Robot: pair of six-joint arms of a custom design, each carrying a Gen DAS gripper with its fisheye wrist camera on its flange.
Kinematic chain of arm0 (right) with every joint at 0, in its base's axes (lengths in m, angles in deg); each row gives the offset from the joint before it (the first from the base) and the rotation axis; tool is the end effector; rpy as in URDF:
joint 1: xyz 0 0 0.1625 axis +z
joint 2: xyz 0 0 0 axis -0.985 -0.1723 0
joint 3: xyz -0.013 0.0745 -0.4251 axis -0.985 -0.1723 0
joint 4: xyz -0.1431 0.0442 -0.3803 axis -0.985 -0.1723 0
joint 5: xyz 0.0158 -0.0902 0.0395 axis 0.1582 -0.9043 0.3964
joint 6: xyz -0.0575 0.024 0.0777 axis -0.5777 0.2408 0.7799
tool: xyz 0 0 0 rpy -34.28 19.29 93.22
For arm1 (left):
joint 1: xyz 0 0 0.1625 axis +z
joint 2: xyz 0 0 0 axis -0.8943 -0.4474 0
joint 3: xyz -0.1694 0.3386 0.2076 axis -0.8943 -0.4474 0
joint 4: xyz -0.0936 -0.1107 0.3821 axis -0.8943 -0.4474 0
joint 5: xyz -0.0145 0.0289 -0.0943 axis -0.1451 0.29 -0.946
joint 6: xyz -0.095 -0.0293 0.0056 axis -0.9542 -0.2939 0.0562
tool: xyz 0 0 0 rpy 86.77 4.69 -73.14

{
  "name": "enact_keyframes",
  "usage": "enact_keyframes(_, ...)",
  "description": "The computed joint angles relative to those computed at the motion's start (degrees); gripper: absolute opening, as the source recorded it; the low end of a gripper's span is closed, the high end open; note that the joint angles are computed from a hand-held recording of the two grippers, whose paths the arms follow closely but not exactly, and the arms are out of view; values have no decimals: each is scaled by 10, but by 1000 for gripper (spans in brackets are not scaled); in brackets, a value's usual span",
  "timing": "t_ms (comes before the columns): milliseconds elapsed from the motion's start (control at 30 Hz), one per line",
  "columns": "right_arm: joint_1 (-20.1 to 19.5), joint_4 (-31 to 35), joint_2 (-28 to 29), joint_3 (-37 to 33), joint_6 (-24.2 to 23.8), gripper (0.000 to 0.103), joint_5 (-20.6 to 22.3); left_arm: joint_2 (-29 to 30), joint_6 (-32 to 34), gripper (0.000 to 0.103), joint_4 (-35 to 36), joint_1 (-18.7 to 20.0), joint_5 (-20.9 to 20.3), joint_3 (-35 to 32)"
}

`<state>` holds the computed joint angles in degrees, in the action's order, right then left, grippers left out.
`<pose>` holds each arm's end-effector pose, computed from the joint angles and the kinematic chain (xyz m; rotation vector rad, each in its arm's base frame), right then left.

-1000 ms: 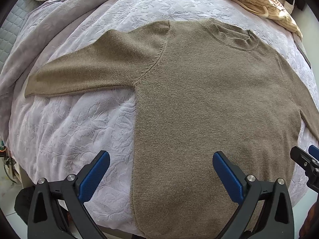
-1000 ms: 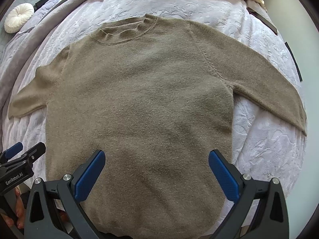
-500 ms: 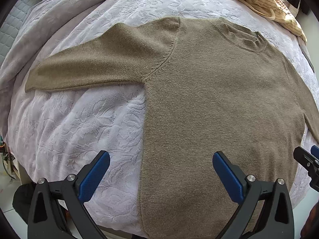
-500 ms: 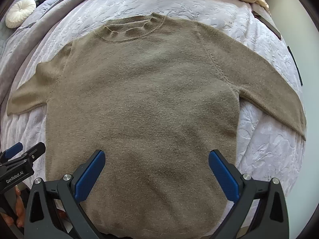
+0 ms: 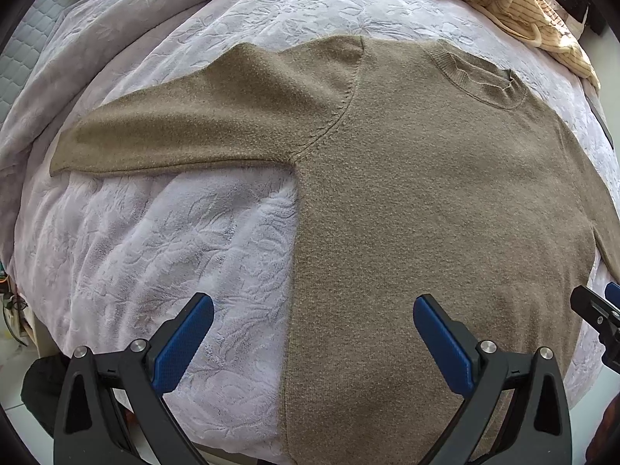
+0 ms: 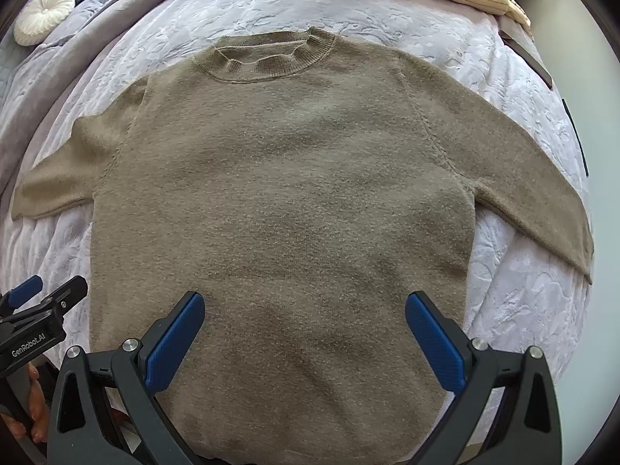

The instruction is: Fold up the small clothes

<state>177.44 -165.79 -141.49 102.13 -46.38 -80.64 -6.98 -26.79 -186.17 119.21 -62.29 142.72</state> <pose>0.1349 -0.5887 0.2291 -0.5949 -2.2497 0.4253 -0.2463 -0.7076 0.0719 0.5922 2.3319 0.0739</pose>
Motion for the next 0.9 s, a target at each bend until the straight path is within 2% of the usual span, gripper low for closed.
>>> enact_keyframes(333,0,10,14,-14,3,103,4,-7,-2,103,4,16,8,9)
enact_keyframes(567,2,37,35,-37,8,103,3,-11,6,103,-7,35,-11,-3)
enact_keyframes(733,7,36,54,-52,-5,103,10,0,36,103,-35,63,-41,-43)
enact_keyframes(900,10,-23,70,-49,-48,103,51,29,48,103,-78,109,-73,-122)
